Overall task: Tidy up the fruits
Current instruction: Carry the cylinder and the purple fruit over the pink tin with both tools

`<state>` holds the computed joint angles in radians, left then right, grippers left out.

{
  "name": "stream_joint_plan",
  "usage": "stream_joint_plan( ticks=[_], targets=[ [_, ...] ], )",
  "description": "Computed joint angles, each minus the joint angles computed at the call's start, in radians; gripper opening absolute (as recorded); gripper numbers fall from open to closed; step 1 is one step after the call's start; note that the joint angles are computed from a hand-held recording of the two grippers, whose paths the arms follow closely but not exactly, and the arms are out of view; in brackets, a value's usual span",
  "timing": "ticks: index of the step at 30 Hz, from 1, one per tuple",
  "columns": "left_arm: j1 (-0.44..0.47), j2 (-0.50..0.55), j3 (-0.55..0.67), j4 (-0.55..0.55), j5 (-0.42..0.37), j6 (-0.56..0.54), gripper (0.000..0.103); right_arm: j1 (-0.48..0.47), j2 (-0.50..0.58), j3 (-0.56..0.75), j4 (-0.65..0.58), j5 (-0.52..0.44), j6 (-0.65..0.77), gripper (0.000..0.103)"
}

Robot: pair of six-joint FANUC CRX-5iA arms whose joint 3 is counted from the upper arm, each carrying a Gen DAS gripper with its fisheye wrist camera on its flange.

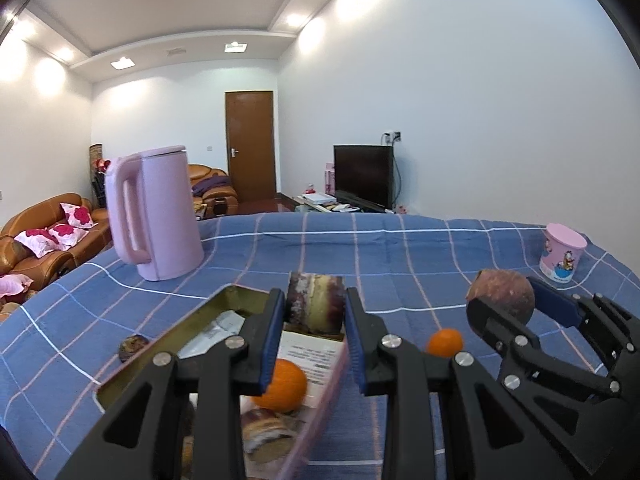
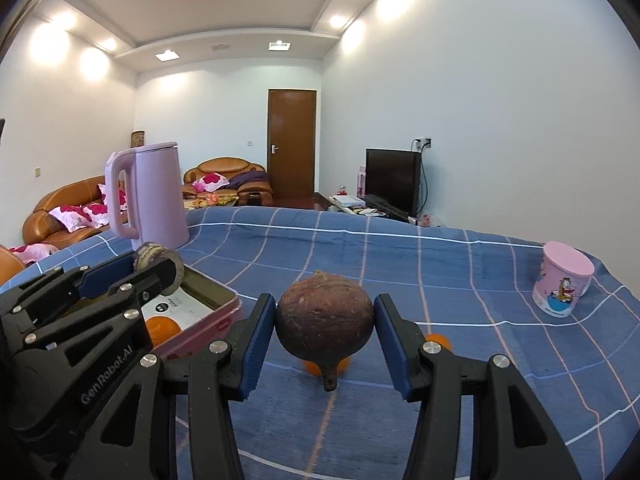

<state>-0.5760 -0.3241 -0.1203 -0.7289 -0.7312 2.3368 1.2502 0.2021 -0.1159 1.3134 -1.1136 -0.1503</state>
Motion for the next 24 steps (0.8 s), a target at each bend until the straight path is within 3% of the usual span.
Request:
stream_joint_plan(
  ticks=[24],
  targets=[
    [0.253,-0.069,-0.074,0.201,0.040,-0.170,0.031,-0.013,0.143,0.184,-0.033,0.129,0.145,0.053]
  ],
)
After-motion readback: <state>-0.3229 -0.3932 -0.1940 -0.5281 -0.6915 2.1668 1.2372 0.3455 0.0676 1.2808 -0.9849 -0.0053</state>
